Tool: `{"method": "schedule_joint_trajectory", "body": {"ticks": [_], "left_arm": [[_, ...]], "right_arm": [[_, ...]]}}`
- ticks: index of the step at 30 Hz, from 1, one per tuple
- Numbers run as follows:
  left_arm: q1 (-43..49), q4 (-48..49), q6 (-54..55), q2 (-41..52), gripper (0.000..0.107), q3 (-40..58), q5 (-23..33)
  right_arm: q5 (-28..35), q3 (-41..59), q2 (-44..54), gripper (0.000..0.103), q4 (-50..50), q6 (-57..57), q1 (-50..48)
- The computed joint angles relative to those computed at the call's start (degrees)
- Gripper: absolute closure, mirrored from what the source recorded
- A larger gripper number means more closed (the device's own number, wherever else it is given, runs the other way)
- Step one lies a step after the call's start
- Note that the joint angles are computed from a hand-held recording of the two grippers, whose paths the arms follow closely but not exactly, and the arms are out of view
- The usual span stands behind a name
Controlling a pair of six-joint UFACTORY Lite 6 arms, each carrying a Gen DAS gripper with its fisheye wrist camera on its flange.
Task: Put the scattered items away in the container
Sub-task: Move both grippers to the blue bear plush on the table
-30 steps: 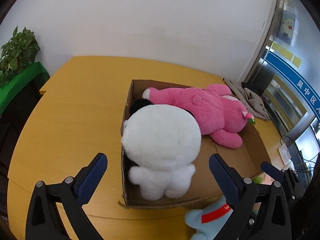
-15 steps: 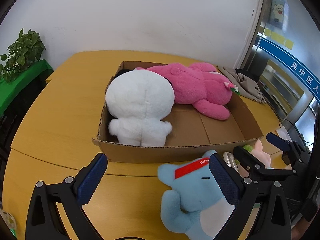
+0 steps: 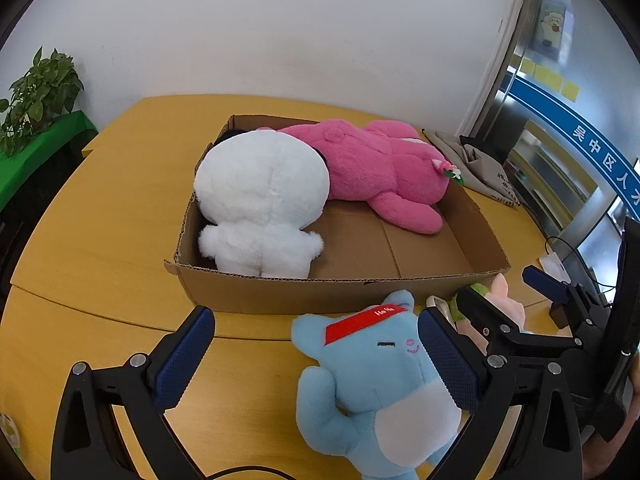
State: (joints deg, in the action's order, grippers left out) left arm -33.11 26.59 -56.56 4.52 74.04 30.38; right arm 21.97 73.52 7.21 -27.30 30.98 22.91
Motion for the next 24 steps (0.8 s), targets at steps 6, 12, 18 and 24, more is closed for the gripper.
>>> {"method": "schedule_joint_trajectory", "body": {"ticks": [6, 12, 18, 24], "left_arm": [[-1.07, 0.45, -0.75, 0.38, 0.004, 0.17, 0.1], [-1.87, 0.75, -1.18, 1.14, 0.004, 0.65, 0.35], [-1.89, 0.72, -1.34, 1.52, 0.004, 0.81, 0.4], [-1.76, 0.12, -1.03, 1.79, 0.004, 0.69, 0.19]], "right_arm": [[0.13, -1.08, -0.92, 0.0, -0.38, 0.58, -0.26], [0.09, -1.94, -1.41, 0.0, 0.15, 0.2, -0.88], [-0.09, -2.39, -1.8, 0.0, 0.61, -0.25, -1.29], [-0.26, -2.86, -1.95, 0.0, 2.19, -1.93, -1.89]]}}
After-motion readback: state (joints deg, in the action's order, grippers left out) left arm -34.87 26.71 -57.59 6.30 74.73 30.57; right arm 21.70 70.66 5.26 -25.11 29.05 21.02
